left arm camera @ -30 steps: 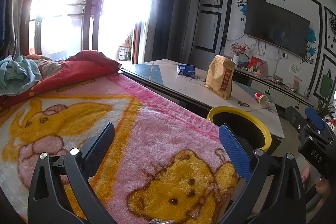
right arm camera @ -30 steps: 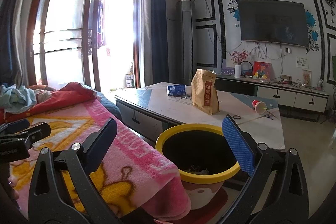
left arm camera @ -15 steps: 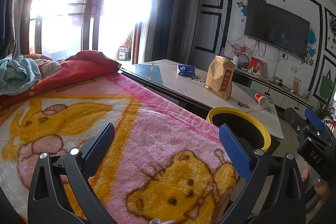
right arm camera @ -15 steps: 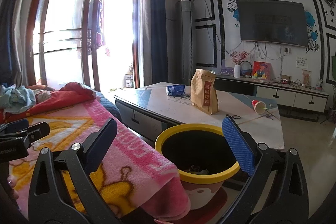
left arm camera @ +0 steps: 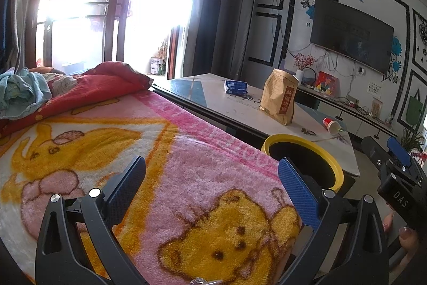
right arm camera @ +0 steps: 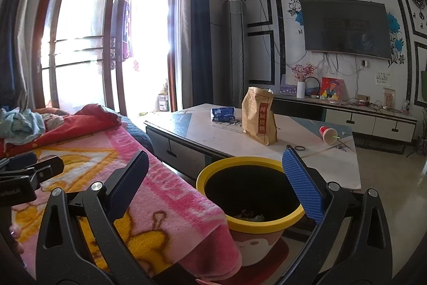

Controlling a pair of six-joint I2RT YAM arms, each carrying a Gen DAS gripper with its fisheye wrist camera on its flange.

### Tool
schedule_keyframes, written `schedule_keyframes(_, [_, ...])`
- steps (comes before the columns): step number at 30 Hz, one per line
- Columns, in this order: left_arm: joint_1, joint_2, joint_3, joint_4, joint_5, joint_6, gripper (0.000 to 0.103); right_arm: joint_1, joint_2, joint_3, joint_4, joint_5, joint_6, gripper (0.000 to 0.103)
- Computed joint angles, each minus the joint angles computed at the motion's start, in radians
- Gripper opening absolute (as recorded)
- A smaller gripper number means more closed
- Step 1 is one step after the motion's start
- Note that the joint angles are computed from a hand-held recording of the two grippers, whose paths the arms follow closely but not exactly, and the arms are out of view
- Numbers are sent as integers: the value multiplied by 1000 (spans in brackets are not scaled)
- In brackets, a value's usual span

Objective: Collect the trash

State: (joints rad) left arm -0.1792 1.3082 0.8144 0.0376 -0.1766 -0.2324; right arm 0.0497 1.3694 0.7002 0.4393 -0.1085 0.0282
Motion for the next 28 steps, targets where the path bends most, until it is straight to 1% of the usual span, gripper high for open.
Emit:
schedule_keyframes(10, [-1, -5, -2, -7, -8, -10, 97, -9, -2, 0, 7, -7, 11, 92])
schedule_keyframes(11, [-5, -19, -13, -2, -29, -9, 97, -4, -3, -3, 22, 3, 10, 92])
schedule_keyframes(14, [20, -65, -37, -7, -25, -3, 97, 25, -3, 27, -4, 5, 11, 92])
schedule_keyframes(17, [107, -162, -72, -74, 12, -20, 97, 105, 12, 80, -22, -9, 20, 92])
schedule_keyframes(18, [162, -194, -84, -94, 40, -19, 97, 143, 25, 110, -42, -29, 26, 92])
schedule_keyframes(19, [213, -227, -86, -140, 52, -22, 97, 199, 45, 150, -63, -66, 32, 92])
schedule_keyframes(20, [291, -264, -97, -177, 86, -14, 97, 242, 62, 180, -81, -80, 38, 92])
schedule_keyframes(21, [413, -310, -113, -228, 92, -15, 97, 304, 88, 224, -110, -93, 49, 92])
schedule_keyframes(22, [539, -327, -118, -256, 179, 23, 97, 363, 121, 280, -159, -116, 56, 92])
schedule_keyframes(23, [665, -333, -118, -291, 215, 46, 97, 436, 173, 364, -236, -170, 57, 92])
schedule_keyframes(25, [916, -284, -94, -357, 148, 31, 97, 568, 278, 515, -376, -220, 47, 92])
schedule_keyframes(26, [1042, -214, -59, -391, 133, 47, 97, 651, 366, 641, -512, -239, -1, 92])
schedule_keyframes(27, [1167, -151, -34, -403, 168, 90, 97, 736, 464, 766, -642, -228, -62, 92])
schedule_keyframes(28, [1282, -90, -15, -398, 217, 142, 97, 784, 547, 892, -780, -225, -112, 92])
